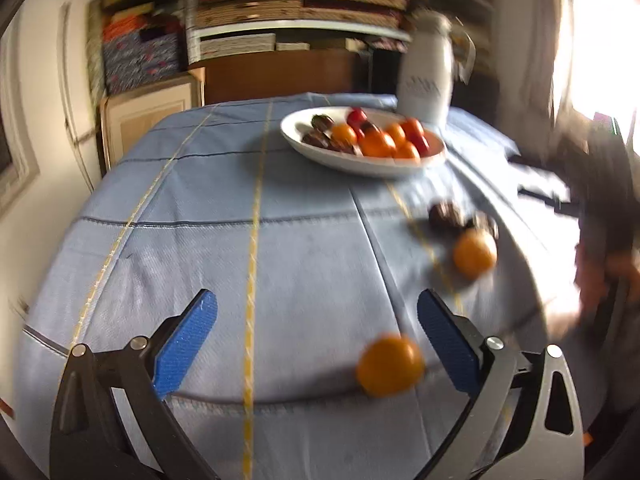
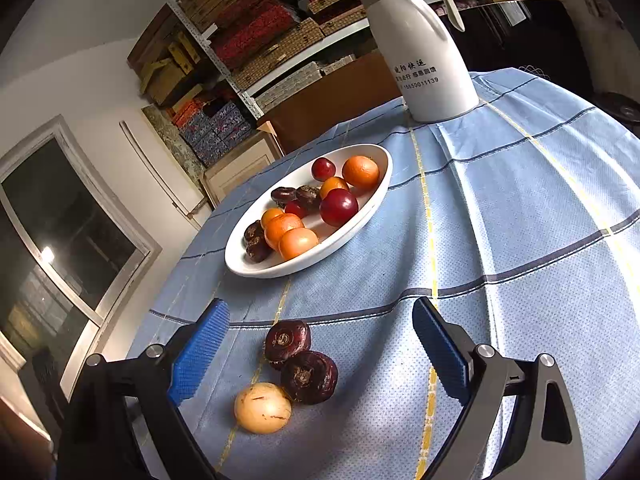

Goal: Organize fruits
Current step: 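Move both open tools back toward the remaining fruits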

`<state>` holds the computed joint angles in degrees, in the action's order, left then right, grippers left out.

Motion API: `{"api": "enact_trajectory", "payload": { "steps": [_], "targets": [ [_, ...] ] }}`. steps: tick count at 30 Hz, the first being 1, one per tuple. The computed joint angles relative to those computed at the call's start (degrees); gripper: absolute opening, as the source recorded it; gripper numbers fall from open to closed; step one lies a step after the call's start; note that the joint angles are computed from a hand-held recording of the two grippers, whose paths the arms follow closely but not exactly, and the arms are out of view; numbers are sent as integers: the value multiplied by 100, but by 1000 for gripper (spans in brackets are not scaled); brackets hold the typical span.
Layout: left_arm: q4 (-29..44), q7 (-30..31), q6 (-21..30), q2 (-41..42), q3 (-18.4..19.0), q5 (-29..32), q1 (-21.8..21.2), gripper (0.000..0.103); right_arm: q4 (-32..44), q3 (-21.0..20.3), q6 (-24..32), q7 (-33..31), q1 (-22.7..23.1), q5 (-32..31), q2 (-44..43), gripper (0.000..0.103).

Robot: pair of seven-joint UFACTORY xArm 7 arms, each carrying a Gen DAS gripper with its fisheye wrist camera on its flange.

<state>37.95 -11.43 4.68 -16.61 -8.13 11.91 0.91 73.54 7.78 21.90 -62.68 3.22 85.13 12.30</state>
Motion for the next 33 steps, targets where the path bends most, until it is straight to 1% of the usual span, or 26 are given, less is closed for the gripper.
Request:
{"api": "enact_trajectory", "payload": {
  "steps": [2,3,4,6,7,9,10,12,13,15,16,18,19,20,22,24,25,27,28,29,30,31,33],
  "targets": [
    [-52,-262,31,-110,-477,503,426,98,-11,4,-9,-24,6,-3,-7,94],
    [-83,-280,56,-153,-531,608,438,98,-11,6,-17,-39,9,1,-5,94],
    [-74,-168,143,-145,-417,559,275,98,-7,7,-17,-44,10,6,-4,94],
    [-7,258,372,-31,-5,217,-233,98,-26,8,-8,-112,1,78,-22,94],
    [11,453,492,-6,153,41,-421,98,-28,2,-8,-114,5,80,-26,94],
    [41,554,564,15,270,-185,-529,98,-25,-6,-7,-95,14,56,-25,94],
    [78,691,660,47,424,-436,-678,98,-30,-8,-8,-87,19,37,-29,94],
    [87,865,673,70,556,-736,-794,98,-42,-9,-8,-100,21,27,-43,94],
    [63,866,636,45,532,-770,-764,98,-45,-9,-9,-109,24,22,-47,94],
    [57,701,656,28,358,-629,-560,98,-66,-7,-5,-118,35,-14,-69,94],
    [108,593,739,59,256,-516,-455,98,-95,-3,11,-146,40,-28,-99,94],
    [274,107,1063,142,-90,40,-122,98,-224,6,62,-320,51,35,-216,94],
    [385,-334,1303,187,-408,594,171,98,-327,7,117,-455,65,78,-308,94],
    [456,-643,1428,222,-548,1011,293,98,-438,0,186,-587,87,112,-405,94],
    [486,-1159,1516,207,-721,1695,420,98,-727,-25,345,-818,175,17,-647,93],
    [499,-1336,1559,206,-663,1945,359,99,-992,-47,394,-929,312,-259,-864,93],
    [504,-1313,1565,216,-561,1912,264,99,-1061,-55,322,-907,388,-401,-919,92],
    [512,-1025,1584,253,-222,1494,-38,99,-1178,-45,143,-678,555,-955,-992,83],
    [524,-900,1585,276,-101,1320,-142,99,-1190,-46,90,-553,614,-1153,-984,80],
    [538,-667,1598,306,66,997,-288,99,-1196,-42,16,-311,677,-1503,-961,73],
    [555,-428,1625,333,215,657,-421,99,-1193,-45,-4,-154,710,-1723,-947,66],
    [573,-290,1645,357,284,458,-481,99,-1183,-46,-18,3,736,-1940,-914,62],
    [624,277,1733,413,566,-349,-725,99,-1160,-37,-41,382,782,-2433,-849,50]
  ]
}}
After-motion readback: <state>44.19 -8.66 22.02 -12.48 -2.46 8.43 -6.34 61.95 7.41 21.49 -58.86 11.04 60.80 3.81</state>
